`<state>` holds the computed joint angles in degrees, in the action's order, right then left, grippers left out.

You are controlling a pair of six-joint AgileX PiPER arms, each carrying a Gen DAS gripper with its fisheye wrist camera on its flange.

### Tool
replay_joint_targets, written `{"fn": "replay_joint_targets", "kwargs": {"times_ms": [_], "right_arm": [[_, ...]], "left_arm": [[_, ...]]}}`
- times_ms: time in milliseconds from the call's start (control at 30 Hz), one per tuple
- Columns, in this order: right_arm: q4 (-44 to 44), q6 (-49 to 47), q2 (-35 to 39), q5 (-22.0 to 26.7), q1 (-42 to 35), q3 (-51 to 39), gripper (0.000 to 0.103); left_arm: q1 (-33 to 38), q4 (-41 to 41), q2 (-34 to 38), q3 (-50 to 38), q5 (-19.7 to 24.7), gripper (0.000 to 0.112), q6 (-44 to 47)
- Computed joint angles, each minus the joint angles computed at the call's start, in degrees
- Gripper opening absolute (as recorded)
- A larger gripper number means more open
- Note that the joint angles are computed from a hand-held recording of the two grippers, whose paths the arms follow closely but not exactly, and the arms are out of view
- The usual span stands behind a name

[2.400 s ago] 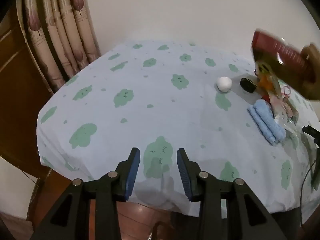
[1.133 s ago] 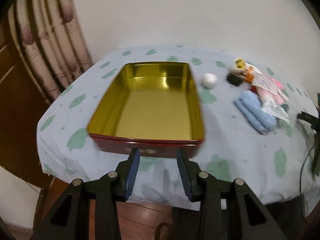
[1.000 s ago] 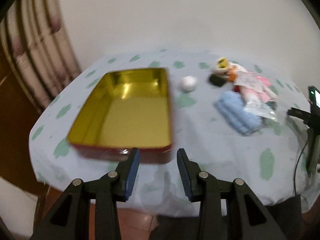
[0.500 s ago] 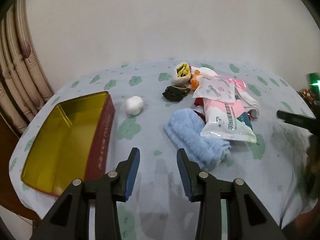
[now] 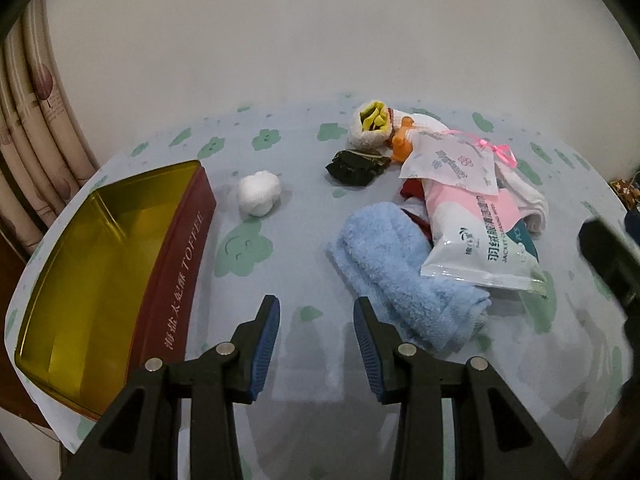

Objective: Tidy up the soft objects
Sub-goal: 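Reach the left tool to the white cotton ball and close on it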

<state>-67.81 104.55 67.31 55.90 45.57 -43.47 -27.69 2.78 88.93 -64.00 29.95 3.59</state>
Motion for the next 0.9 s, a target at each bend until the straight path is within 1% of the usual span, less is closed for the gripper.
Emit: {"fn": "replay_joint_targets", "kwargs": {"times_ms": [67, 200, 467, 767, 900], "right_arm": [[0.19, 0.43, 1.11, -1.91, -1.18, 0.13, 0.103], [-0.75, 1.88, 0.54, -0.13, 0.56, 1.61, 0.103], [-0.66, 5.59, -1.07, -3.76, -1.63, 4.09, 0.103], [-0.88, 6.32, -1.02, -4.11, -1.57, 4.5, 0.103], [-0.93, 7.41, -1.33, -4.61, -1.91, 4.98, 0.103]], "left_arm": [[0.09, 0.03, 0.15, -0.04, 0.11, 0.039, 0.18], [0.28, -1.05, 0.07, -0.3, 0.57, 0.039, 0.99], [0.39, -0.92, 0.54, -0.96, 1.25, 0.039, 0.17], [-0.06, -0.17, 0.79, -1.07, 1.19, 0.039, -0.55], [0.1, -0.78, 1.29, -1.62, 1.83, 0.039, -0.08]]}}
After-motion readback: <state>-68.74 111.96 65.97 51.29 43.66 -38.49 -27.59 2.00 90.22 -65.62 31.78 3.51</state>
